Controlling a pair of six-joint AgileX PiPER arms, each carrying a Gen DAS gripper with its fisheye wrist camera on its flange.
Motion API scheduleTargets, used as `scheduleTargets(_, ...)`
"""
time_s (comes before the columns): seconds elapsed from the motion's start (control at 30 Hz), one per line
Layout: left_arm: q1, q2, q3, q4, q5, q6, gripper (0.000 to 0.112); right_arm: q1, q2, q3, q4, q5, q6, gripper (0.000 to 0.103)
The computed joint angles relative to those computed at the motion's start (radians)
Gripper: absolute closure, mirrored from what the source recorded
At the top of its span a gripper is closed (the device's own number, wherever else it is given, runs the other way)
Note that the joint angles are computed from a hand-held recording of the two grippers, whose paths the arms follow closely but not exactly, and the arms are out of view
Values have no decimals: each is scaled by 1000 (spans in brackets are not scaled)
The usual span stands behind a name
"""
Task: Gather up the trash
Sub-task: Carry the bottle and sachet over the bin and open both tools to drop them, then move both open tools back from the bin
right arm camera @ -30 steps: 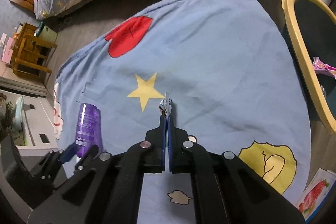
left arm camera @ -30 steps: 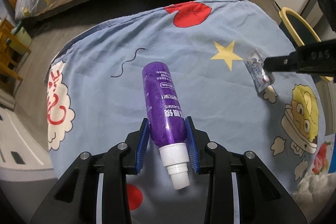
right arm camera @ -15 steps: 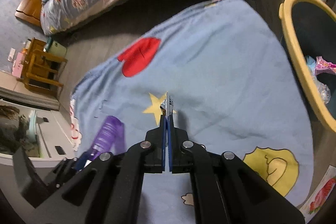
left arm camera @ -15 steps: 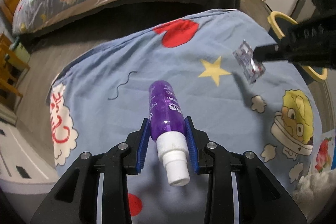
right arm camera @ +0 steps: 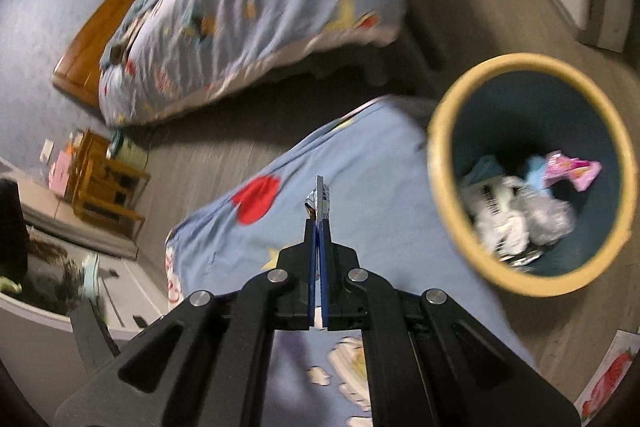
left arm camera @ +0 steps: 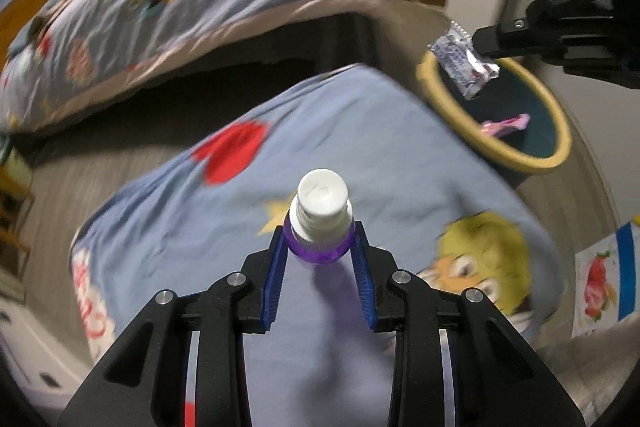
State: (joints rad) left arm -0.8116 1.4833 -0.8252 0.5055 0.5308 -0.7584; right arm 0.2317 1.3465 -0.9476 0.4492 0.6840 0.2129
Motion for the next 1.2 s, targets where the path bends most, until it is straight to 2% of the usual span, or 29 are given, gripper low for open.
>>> scheduleTargets(0.13, -76, 106, -143, -20, 12, 11, 79, -186, -55, 47, 51, 52, -132, 102)
scheduleTargets(0.3, -132, 259, -343, -97, 25, 94, 79, -359, -72, 49, -12, 95, -226, 102)
scheduleTargets(0.43, -159, 374, -506, -162, 49, 179, 79, -427, -63, 46, -107, 86, -235, 102)
scheduleTargets(0.57, -159, 492, -708, -255, 90, 296, 79, -513, -37, 55, -43, 84, -311, 102)
scheduleTargets(0.8, -183, 639, -979, -208, 193, 334, 79, -612, -29, 47, 73, 90, -420, 102)
scheduleTargets(0.83, -182, 643, -988, -204, 195, 330, 79, -610, -27, 46, 74, 88, -415, 102)
scheduleTargets(0.9, -176, 636, -977, -199, 179, 306, 71, -614, -22, 44, 67, 89, -408, 98)
scheduleTargets(0.93, -173, 628, -965, -197, 168, 292, 60, -621, -23, 44, 63, 95, -409, 96)
scheduleTargets(0.97, -170, 614, -943, -189, 153, 268, 51, -629, -24, 44, 61, 102, -411, 88)
scheduleTargets(1.0, -163, 606, -936, -200, 149, 271, 50, -631, -27, 43, 61, 106, -410, 79)
scheduleTargets(1.03, -162, 599, -928, -203, 146, 269, 50, -637, -34, 45, 61, 112, -414, 76)
scheduleTargets(1.2, -171, 528, -840, -189, 133, 237, 44, -664, -85, 43, 60, 164, -444, 72)
